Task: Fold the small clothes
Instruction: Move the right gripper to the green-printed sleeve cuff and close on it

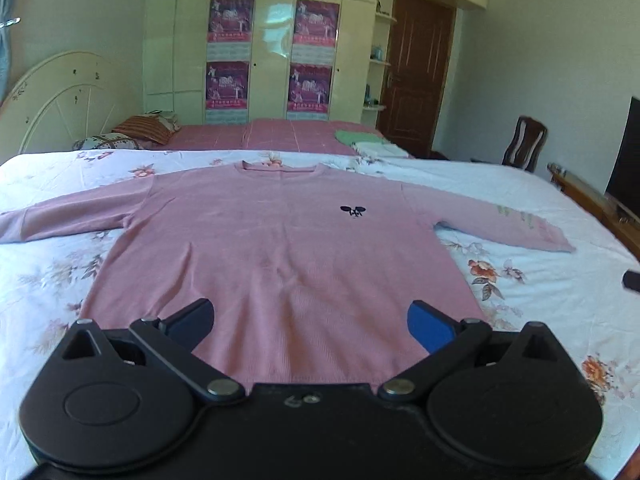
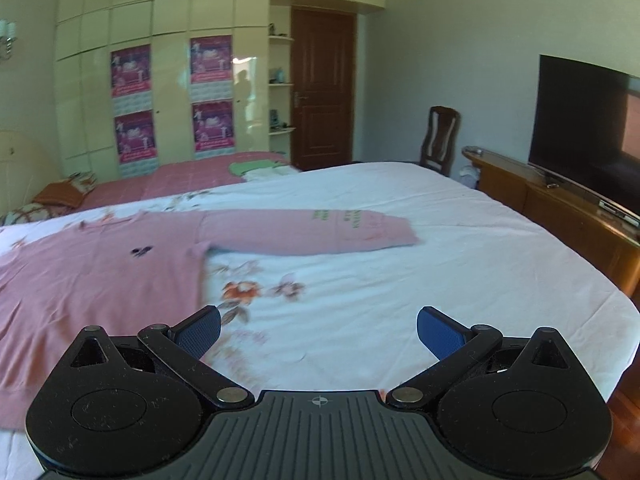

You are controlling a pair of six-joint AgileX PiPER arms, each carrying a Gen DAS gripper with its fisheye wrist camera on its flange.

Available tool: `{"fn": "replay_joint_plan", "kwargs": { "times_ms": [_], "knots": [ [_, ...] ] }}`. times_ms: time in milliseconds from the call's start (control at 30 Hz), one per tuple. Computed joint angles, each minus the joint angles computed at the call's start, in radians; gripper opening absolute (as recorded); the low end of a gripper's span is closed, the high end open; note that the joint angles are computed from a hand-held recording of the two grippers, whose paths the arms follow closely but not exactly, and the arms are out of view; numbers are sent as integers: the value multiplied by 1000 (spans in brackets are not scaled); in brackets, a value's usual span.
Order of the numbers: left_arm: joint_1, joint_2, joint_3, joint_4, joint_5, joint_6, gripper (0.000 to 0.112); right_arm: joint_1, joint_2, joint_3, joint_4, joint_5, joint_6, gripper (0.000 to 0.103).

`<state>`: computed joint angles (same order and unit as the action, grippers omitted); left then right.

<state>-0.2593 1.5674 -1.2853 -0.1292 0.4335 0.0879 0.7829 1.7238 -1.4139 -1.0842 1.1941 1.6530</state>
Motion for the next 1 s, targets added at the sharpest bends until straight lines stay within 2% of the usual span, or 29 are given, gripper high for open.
{"fn": "replay_joint_plan", "kwargs": {
  "times_ms": [33,100,167,200,267,333,467,567,600,633,700,800,933,1000],
  "knots": [
    [-11,38,-44,41,12,-43,103,-32,-6,16,-13,-26,8,103],
    [-11,125,-151,9,49,-33,102,-95,-22,69,-81,-101,61,103],
    [-8,206,-255,-58,88,24,94,-177,-22,94,-136,-188,84,103],
    [-17,250,-314,-31,113,5,85,-222,-15,91,-143,-234,69,103],
    [-43,324,-413,66,141,-80,85,-314,6,77,-153,-323,49,103],
    [-63,393,-505,138,166,-148,91,-409,38,54,-155,-417,53,103],
    [-81,539,-734,202,295,-207,94,-597,150,-36,-128,-571,76,102],
    [-97,628,-882,231,392,-215,94,-702,244,-128,-24,-634,12,102],
    [-100,648,-915,234,418,-215,94,-724,272,-154,3,-644,2,86],
    [-105,672,-955,236,449,-214,94,-750,294,-178,52,-661,-33,62],
    [-110,694,-985,243,479,-210,94,-799,341,-226,172,-684,-103,59],
    [-115,739,-1057,258,537,-207,94,-847,350,-203,194,-747,-39,59],
    [-109,801,-1177,262,619,-213,94,-910,340,-160,304,-832,-44,58],
    [-106,820,-1219,268,646,-218,94,-937,325,-126,308,-882,-14,48]
  ]
}}
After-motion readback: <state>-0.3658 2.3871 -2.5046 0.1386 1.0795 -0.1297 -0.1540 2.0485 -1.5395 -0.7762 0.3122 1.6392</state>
